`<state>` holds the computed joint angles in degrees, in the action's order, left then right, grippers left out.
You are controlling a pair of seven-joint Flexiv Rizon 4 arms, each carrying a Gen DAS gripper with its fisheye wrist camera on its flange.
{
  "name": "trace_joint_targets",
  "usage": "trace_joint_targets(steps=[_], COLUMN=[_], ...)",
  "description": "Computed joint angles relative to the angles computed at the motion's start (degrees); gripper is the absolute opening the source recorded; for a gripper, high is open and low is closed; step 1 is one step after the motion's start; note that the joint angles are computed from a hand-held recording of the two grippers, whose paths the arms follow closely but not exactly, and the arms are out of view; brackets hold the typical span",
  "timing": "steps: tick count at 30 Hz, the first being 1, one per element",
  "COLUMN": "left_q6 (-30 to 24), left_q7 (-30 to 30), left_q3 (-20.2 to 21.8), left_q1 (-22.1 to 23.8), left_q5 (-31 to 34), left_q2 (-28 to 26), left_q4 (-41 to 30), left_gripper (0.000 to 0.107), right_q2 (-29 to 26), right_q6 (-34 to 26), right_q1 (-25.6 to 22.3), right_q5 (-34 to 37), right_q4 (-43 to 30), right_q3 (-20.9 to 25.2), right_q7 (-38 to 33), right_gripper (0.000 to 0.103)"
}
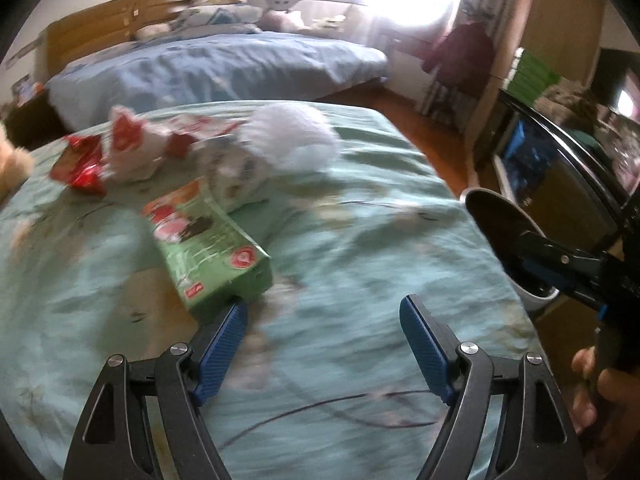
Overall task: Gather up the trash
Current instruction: 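Move both open tools back toward the table, then grasp green milk carton with left tool while right tool grasps white foam net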
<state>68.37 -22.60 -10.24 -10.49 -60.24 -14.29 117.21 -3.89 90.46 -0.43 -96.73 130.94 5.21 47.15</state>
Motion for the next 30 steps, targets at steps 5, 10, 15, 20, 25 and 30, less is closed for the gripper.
trace_joint_targets(steps=[5,10,15,20,25,30], left_q6=[1.2,1.5,3.1,1.8,3.2,3.8], left_q7=[0.0,-0.5,1.2,-0.7,-3.3,-9.3], left_q3=[0.9,1.4,1.6,1.7,1.1,0.6], left_q1=[1.3,2.7,3.4,3.8,3.5,4.1], left_q5=[-0.9,-0.8,-1.9,-0.7,2.1,7.4], left_q2=[-0.1,-0.2,0.3,-0.2,-2.2,-4.3], left_q4=[-0.1,-0.1,0.7,-0.4,-2.4,-4.7], left_gripper=[0.078,0.078,0.078,0.079,0.081,0.081], right_q2=[-3.1,-6.7,-11.1,-14.8,-18.2,-21.9], right_q6=[-0.2,0.1,1.4,1.8,3.2,6.0], right_q1=[1.8,3.7,4.6,6.8,10.0,12.0], right_q5=[1.9,3.6,3.3,8.7,14.7,19.1], right_q4=[-3.2,-6.6,-11.1,-14.3,-17.2,-20.5], right_q3=[0.5,0.3,-0.2,-1.4,-4.2,-6.8], right_q7=[-2.8,-5.9,-7.5,-13.9,-20.2,-25.4], right_gripper=[0.080,0.080,0.080,0.080,0.080,0.080])
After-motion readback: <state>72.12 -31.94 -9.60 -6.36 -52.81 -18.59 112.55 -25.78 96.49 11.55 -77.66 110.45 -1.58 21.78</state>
